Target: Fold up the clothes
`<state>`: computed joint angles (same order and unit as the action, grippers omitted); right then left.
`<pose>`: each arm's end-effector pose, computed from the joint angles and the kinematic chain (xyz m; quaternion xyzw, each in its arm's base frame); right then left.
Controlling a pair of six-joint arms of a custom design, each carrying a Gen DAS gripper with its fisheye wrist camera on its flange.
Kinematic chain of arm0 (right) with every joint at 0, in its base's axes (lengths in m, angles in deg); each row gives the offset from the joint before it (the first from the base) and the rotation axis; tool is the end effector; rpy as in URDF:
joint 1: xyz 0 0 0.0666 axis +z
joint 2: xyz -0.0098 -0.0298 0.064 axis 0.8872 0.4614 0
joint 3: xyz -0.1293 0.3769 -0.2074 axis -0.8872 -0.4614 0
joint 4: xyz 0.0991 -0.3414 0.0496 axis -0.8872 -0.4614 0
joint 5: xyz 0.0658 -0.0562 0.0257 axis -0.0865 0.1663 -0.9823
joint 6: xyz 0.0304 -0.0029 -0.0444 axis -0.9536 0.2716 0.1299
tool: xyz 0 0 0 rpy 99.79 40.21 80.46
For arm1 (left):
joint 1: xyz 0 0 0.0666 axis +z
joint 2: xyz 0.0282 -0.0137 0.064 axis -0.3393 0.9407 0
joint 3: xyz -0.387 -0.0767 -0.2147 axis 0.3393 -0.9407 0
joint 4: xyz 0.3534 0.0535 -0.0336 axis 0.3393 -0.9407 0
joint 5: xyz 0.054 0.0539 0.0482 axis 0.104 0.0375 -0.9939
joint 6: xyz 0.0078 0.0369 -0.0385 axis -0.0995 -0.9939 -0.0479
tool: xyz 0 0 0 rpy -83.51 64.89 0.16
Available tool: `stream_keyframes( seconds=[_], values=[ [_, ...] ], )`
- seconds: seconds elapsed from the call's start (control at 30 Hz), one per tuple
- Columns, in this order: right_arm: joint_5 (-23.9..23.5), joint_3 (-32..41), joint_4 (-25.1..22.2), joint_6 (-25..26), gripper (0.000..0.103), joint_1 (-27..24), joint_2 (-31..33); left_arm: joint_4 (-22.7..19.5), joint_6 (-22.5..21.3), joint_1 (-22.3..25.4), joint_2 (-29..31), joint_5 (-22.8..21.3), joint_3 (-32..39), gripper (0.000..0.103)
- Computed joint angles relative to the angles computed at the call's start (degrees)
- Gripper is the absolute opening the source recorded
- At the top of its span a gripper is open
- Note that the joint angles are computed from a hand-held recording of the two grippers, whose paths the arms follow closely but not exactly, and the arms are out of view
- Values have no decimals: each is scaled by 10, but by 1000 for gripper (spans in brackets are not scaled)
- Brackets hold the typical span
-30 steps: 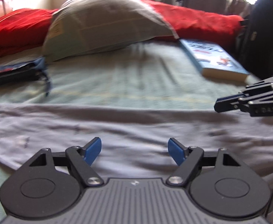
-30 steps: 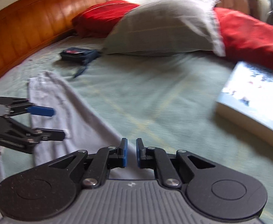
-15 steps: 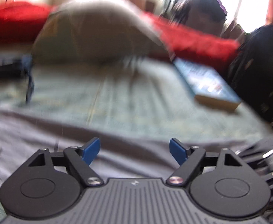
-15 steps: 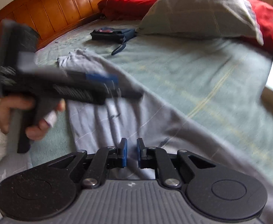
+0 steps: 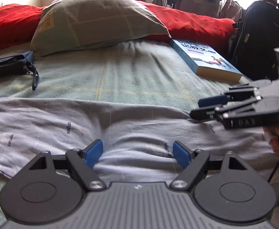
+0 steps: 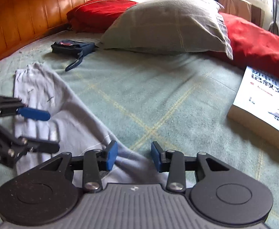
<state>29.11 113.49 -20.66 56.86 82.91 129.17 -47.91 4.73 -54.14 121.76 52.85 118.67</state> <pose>0.4955 0.1948 0.4413 -0.3336 0.8598 0.1535 0.3549 0.3921 -0.2596 0.4461 0.0443 0.9178 -0.1063 0.3799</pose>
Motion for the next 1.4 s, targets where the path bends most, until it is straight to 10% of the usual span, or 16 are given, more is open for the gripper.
stream_keyframes(
  seconds=[0.17, 0.37, 0.57, 1.13, 1.4],
  values=[
    [28, -26, 15, 46, 44, 14, -20, 0, 0, -5, -1, -10, -1, 80],
    [38, -45, 43, 91, 6, 24, -42, 4, -9, -10, -13, -16, -13, 81],
    [116, -73, 173, 33, 37, 28, -54, 0, -11, -11, -19, -14, -16, 81],
    [-55, -84, -66, 42, 58, -47, -154, -30, 13, -10, -47, -53, -4, 81],
    [-61, -163, -96, 177, 34, -4, -227, -51, -79, -91, -44, -150, 6, 81]
  ],
)
